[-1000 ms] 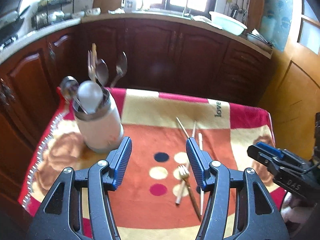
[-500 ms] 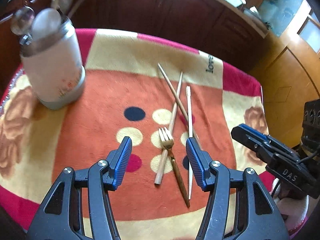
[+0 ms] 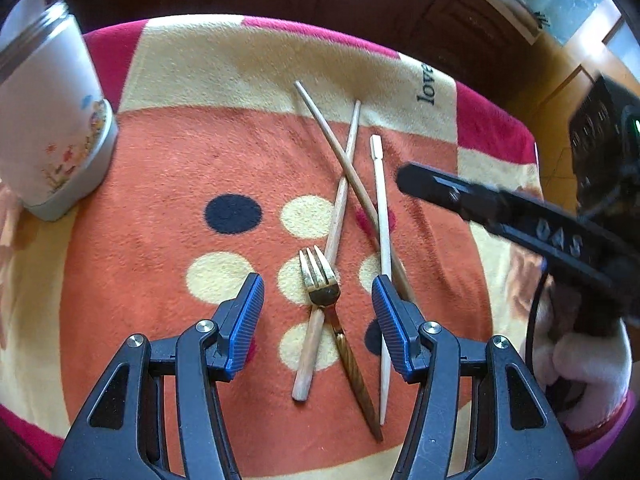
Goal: Organize utensils
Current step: 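Grasp the gold fork with the left tool while the right tool grasps a white chopstick, then lift the gold fork and white chopstick and carry them to the jar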
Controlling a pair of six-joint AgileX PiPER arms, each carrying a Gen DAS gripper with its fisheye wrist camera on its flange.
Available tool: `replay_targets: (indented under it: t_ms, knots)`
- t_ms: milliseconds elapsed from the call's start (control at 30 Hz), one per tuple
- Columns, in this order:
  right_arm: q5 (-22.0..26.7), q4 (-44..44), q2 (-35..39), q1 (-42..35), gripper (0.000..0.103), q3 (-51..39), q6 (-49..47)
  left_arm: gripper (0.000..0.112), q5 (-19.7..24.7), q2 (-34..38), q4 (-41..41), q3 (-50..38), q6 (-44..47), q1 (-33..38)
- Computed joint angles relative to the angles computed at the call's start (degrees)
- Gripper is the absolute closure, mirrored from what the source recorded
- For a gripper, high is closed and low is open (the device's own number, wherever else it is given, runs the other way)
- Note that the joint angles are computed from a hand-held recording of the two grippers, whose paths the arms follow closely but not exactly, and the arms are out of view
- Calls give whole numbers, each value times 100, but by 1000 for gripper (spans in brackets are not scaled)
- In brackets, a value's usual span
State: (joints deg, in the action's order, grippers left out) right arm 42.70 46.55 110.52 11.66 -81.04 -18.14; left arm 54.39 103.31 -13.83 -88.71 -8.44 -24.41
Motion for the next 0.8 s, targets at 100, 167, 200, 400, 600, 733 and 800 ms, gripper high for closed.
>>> replay_targets:
  t_ms: [100,167,200,400,600,733,800]
  knots:
    - [122,-9,289,-6,76,-326,64,63,50,182,-61,-150,111,-14]
    - [218,55,459,-22,76,-510,22,81,76,277,-65,-234,168,-26]
    - [258,89,528,-27,76,-581,-23,88,104,322,-82,-274,205,-21]
    - [251,18,649,3,96,-618,-222,92,18,164,-422,8,606,175]
    - [131,456,153,-184,98,-56,-723,95,38,-261,-861,331,1009,518]
    - [160,656,-274,-271,99,273,-964,96,77,-579,-1092,442,1284,646]
    - [224,892,-467,-320,99,418,-1117,97,78,-728,-1187,510,1364,693]
